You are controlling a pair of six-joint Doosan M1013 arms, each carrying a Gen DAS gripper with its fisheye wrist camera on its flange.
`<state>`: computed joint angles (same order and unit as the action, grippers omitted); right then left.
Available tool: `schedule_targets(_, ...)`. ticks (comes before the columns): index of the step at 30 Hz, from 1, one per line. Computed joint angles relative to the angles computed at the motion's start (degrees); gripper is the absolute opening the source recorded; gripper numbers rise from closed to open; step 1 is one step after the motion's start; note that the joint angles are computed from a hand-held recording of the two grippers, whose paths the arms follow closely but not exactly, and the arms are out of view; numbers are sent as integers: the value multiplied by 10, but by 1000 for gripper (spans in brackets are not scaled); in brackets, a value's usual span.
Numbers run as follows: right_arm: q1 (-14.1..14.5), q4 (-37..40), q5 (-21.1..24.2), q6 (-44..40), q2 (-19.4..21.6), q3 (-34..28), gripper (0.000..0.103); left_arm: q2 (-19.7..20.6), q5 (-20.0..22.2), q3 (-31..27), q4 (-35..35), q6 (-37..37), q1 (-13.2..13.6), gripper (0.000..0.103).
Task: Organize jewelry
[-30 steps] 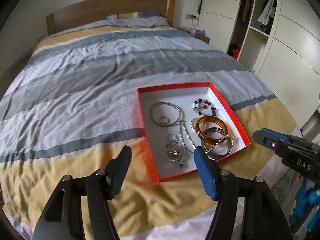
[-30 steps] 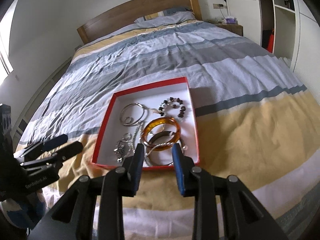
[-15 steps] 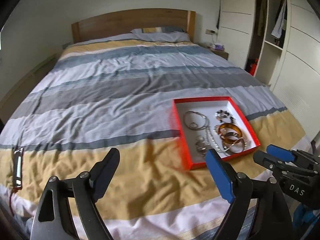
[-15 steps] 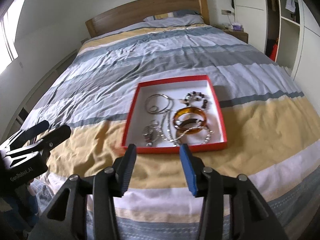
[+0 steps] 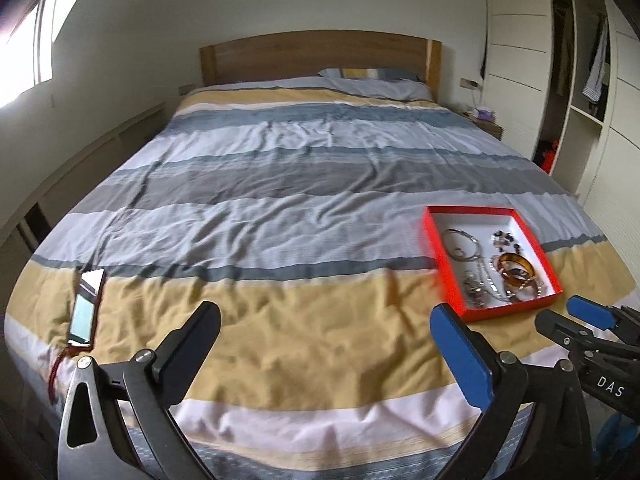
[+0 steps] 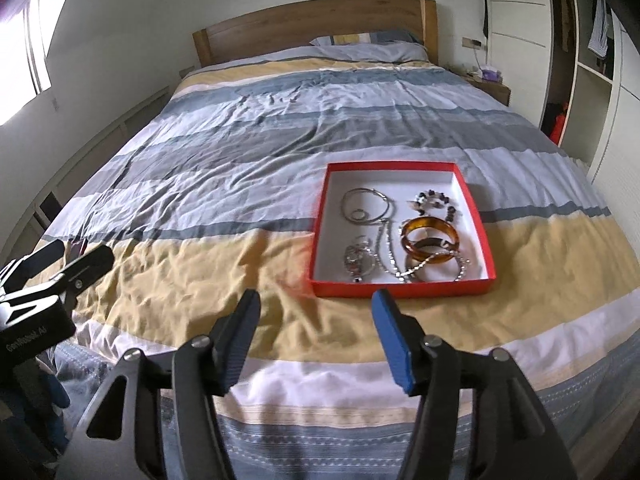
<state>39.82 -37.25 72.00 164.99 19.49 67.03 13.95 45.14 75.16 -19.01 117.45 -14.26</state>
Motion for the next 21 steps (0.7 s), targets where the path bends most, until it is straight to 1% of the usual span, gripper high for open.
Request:
schedule_targets(2,3,-2,6,-3,6,-8,60,-1,1,0,5,-5,5,102)
schedule_targets(5,7,-4,14,-8,13,-18,64,-3,-5,4,12,-15,13,102)
schedule_targets(8,11,-7,22,-10,20,-25,66,-7,-12,10,16,-17,20,102)
schedule_targets(13,16,-11,30,-8,25,-31,67,-15,-25,19,21,-23,29,102)
schedule_targets(21,26,-12,40,-3,31,-36,67,-29,-50,34,29,-26,37,102)
